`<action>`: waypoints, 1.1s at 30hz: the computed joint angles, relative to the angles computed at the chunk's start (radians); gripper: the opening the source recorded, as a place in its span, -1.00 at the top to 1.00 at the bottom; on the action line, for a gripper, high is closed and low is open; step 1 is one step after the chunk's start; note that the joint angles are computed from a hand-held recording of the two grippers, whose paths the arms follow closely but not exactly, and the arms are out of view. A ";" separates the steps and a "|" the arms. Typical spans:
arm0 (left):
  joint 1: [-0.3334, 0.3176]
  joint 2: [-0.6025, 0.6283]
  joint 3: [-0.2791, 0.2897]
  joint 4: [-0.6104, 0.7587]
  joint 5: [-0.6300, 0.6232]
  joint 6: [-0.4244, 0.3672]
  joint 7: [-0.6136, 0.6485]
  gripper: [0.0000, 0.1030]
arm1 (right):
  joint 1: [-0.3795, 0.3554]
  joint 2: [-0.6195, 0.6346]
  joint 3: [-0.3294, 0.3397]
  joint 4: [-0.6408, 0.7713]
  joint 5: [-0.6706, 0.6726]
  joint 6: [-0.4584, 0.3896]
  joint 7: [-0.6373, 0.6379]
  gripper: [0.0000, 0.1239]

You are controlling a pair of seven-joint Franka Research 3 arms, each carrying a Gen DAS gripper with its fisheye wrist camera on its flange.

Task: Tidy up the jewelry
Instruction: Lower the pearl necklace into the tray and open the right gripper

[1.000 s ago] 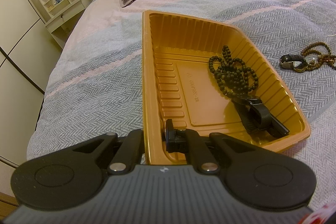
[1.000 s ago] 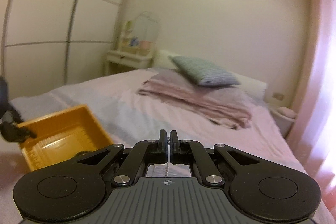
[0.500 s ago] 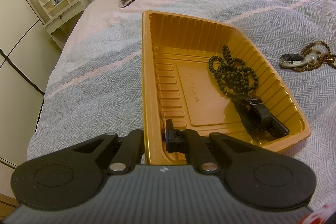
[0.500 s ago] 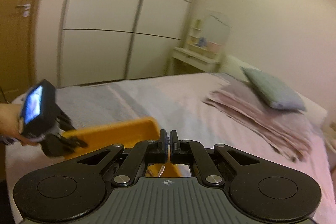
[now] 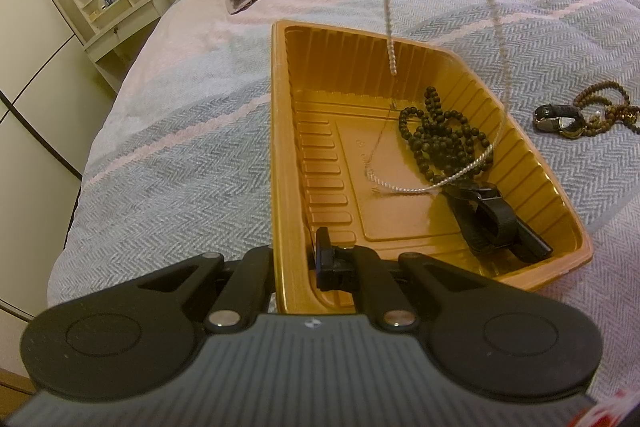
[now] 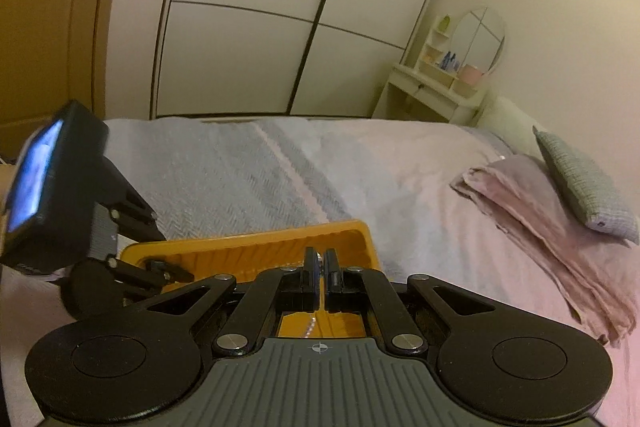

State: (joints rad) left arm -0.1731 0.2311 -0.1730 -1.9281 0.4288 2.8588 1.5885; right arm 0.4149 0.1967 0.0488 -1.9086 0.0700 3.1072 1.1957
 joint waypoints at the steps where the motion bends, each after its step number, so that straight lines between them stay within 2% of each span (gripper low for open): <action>1: 0.001 -0.001 -0.001 -0.001 -0.001 0.001 0.001 0.93 | 0.000 0.009 -0.001 0.008 -0.001 -0.003 0.000 0.97; 6: 0.001 -0.001 -0.001 -0.001 -0.002 0.000 0.002 0.92 | -0.011 0.036 0.008 0.043 0.021 -0.022 -0.012 0.97; 11: 0.000 -0.001 0.000 -0.001 0.000 -0.001 0.000 0.92 | -0.044 0.039 0.045 0.051 0.073 -0.037 -0.058 0.97; 14: 0.000 -0.001 0.000 -0.001 0.001 -0.001 -0.001 0.92 | -0.036 0.034 0.036 0.043 0.077 -0.039 -0.060 0.97; 17: 0.000 -0.001 0.000 -0.001 0.001 -0.002 -0.002 0.92 | -0.081 0.037 0.089 0.057 0.158 -0.070 -0.119 0.97; 19: -0.001 -0.001 0.000 -0.001 0.001 -0.002 -0.003 0.92 | -0.070 0.032 0.075 0.049 0.166 -0.052 -0.111 0.97; 22: 0.001 -0.002 0.000 -0.002 0.002 -0.002 -0.002 0.92 | -0.095 0.007 0.094 0.025 0.228 -0.034 -0.129 0.97; 26: 0.001 -0.002 0.000 -0.003 0.001 0.001 -0.002 0.92 | -0.093 -0.064 0.068 -0.069 0.256 0.011 -0.100 0.96; 29: 0.001 -0.002 0.000 -0.004 0.002 0.002 -0.003 0.92 | -0.119 -0.139 0.077 -0.182 0.348 0.055 -0.098 0.96; 32: 0.002 -0.003 -0.001 -0.005 -0.001 0.002 -0.001 0.92 | -0.118 -0.212 0.057 -0.318 0.477 0.111 -0.103 0.94; 33: 0.002 -0.003 0.000 -0.005 0.000 0.003 -0.002 0.92 | -0.108 -0.230 0.040 -0.356 0.527 0.122 -0.107 0.86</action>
